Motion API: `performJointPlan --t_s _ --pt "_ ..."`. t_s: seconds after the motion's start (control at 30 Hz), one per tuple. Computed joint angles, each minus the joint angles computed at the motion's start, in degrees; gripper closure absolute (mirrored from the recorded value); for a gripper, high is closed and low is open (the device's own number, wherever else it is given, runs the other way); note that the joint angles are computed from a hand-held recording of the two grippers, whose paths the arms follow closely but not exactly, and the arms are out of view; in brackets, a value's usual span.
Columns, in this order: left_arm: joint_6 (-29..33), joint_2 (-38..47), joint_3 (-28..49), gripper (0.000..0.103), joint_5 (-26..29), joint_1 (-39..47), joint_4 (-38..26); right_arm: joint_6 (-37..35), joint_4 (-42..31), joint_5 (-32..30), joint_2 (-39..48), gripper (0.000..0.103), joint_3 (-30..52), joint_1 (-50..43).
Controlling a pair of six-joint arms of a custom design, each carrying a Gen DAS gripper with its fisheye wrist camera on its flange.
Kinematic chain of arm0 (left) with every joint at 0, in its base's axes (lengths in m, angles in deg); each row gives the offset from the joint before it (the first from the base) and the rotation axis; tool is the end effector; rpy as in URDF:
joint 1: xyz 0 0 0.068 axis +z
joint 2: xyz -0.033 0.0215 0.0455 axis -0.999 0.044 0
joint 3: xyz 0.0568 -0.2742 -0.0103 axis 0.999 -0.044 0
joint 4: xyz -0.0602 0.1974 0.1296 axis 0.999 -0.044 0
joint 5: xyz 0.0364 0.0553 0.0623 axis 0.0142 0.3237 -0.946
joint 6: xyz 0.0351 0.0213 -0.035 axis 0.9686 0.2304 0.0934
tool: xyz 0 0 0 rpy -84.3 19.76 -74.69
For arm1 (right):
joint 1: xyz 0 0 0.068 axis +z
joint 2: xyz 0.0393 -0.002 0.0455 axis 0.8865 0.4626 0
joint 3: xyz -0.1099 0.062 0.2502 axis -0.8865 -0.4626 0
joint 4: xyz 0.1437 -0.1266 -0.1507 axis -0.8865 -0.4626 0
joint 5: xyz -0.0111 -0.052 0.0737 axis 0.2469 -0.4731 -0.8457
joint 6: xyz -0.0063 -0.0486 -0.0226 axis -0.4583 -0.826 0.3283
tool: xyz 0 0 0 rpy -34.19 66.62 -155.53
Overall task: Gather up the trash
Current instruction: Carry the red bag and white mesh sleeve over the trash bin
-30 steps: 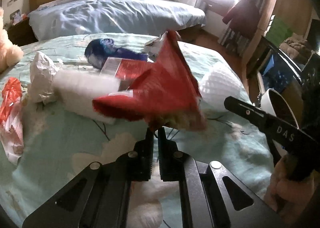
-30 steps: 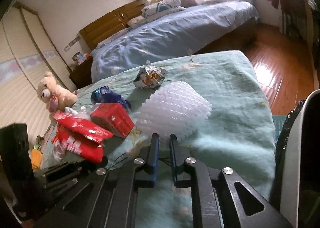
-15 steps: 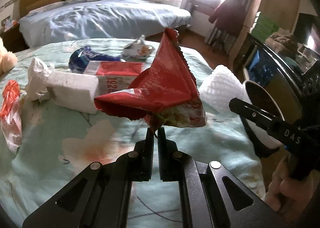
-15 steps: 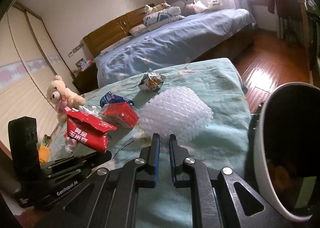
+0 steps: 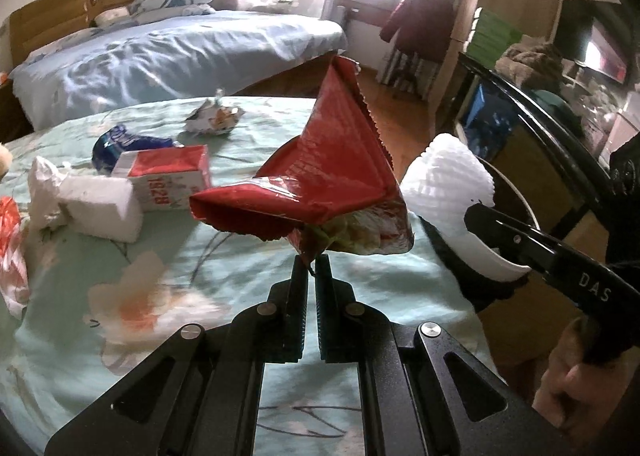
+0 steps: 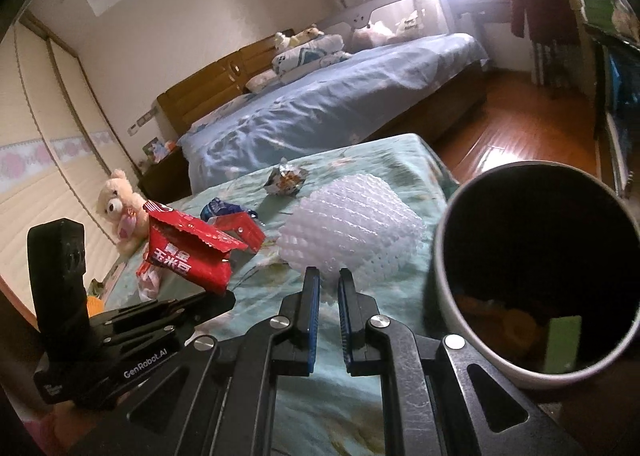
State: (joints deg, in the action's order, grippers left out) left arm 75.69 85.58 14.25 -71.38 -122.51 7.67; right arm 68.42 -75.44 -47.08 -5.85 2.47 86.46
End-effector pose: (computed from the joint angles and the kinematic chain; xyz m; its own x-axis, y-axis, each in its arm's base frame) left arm 0.2054 -0.1455 0.1634 -0.6920 0.2186 -0.6880 0.4525 0.8740 -0.1775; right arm 0.1634 0.0696 0.1657 -0.6213 0.2405 -0.7457 -0.0523 0.9369 0.3457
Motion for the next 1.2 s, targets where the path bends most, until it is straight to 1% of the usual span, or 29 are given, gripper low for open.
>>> performJointPlan --t_s 0.27,0.43,0.7,0.87,1.07,1.2 --pt "-0.4 1.6 2.7 0.1 -2.0 -5.1 -1.1 -0.1 -6.9 0.6 -9.9 0.094 -2.5 -3.0" --pt "-0.4 3.5 5.2 0.1 -3.4 -8.5 -1.7 -1.1 -12.0 -0.7 -16.4 0.094 -3.4 -7.4" --pt "-0.9 7.7 10.5 0.1 -5.1 -13.3 -2.8 -4.6 -20.1 -4.7 -25.1 0.094 -4.0 -16.4" --pt "-1.2 9.8 13.1 0.1 -6.2 -15.8 -3.4 -7.5 -23.9 -9.0 -28.9 0.094 -4.3 -23.5" --pt "-0.7 13.2 16.7 0.1 -7.0 -17.6 -4.5 -11.5 -26.8 -13.8 -31.4 0.094 -4.8 -31.2" --pt "-0.7 14.4 18.2 0.1 -7.6 -18.7 -5.0 -13.1 -27.4 -15.3 -31.6 0.094 -4.9 -33.9"
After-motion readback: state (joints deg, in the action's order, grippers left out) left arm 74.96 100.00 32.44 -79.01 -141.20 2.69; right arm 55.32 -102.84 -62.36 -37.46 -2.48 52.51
